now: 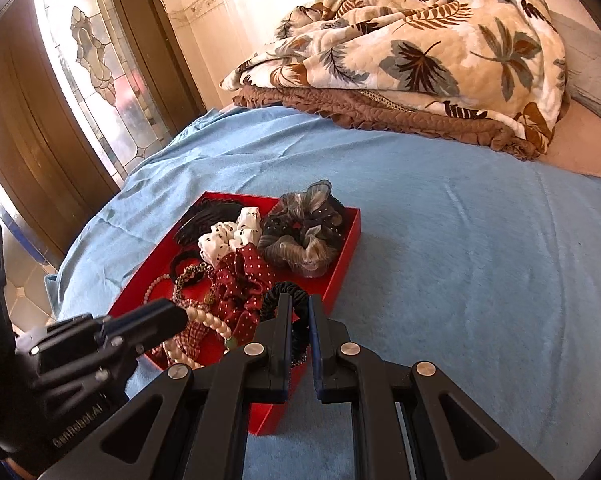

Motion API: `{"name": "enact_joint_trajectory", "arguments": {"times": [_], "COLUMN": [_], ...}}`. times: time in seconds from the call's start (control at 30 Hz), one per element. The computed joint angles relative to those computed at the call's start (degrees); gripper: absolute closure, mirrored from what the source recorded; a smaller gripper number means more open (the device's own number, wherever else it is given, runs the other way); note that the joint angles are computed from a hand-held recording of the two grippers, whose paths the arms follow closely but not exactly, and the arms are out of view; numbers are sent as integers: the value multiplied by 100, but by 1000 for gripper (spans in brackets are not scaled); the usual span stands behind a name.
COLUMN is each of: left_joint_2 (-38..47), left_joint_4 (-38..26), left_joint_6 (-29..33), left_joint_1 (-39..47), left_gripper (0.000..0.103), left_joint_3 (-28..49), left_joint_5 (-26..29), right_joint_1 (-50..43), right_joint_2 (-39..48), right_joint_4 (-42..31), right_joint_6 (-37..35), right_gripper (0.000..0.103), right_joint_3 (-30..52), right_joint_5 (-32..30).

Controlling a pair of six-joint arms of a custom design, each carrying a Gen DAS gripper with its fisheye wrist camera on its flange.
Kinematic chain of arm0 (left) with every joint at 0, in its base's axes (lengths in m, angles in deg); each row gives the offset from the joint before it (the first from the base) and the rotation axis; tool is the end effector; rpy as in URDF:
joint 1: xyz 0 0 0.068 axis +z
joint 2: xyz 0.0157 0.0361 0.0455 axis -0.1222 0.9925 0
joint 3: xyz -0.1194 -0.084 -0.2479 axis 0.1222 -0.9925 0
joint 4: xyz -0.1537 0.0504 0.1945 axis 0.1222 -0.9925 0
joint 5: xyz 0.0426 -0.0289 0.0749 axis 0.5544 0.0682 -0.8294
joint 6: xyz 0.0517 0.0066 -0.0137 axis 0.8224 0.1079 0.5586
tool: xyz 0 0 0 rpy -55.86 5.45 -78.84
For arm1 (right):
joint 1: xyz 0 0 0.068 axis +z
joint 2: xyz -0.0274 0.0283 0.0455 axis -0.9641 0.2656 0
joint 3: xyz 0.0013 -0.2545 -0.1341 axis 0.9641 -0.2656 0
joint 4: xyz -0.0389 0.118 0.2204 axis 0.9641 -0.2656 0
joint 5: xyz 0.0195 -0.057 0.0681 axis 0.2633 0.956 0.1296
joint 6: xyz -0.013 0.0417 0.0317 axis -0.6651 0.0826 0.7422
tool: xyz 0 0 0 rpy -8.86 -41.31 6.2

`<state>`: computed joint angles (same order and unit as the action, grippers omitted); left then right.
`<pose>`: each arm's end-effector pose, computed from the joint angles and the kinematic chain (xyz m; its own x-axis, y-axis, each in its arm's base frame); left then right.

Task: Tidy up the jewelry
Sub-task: 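Carry both held bracelets over the red tray, then lower both bracelets into the red tray and open both tools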

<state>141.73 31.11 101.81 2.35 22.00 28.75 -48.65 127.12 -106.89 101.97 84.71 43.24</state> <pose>0.2691 0.0273 0.3327 -0.7217 0.1659 -0.6720 0.3786 0.9074 -0.1825 0.3184 0.1538 0.3966 -0.8223 0.2062 -0.5304 0.0330 0.9477 0.3174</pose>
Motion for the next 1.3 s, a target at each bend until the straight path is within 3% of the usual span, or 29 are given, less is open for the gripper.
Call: {"name": "enact_joint_trajectory", "arguments": {"times": [0.83, 1.3], "left_joint_2": [667, 788], "left_joint_4": [190, 14], "left_joint_6": [-121, -43], "left_joint_1": [-223, -366], "left_gripper": [94, 94], "left_joint_3": [-53, -114], "left_joint_5": [-671, -871], "right_joint_1": [-251, -183], "right_joint_2": [728, 1183], "right_joint_4": [213, -42], "right_joint_6": [-221, -320], "right_gripper": [94, 94], "right_joint_3": [168, 563], "right_joint_5": [-802, -674]}}
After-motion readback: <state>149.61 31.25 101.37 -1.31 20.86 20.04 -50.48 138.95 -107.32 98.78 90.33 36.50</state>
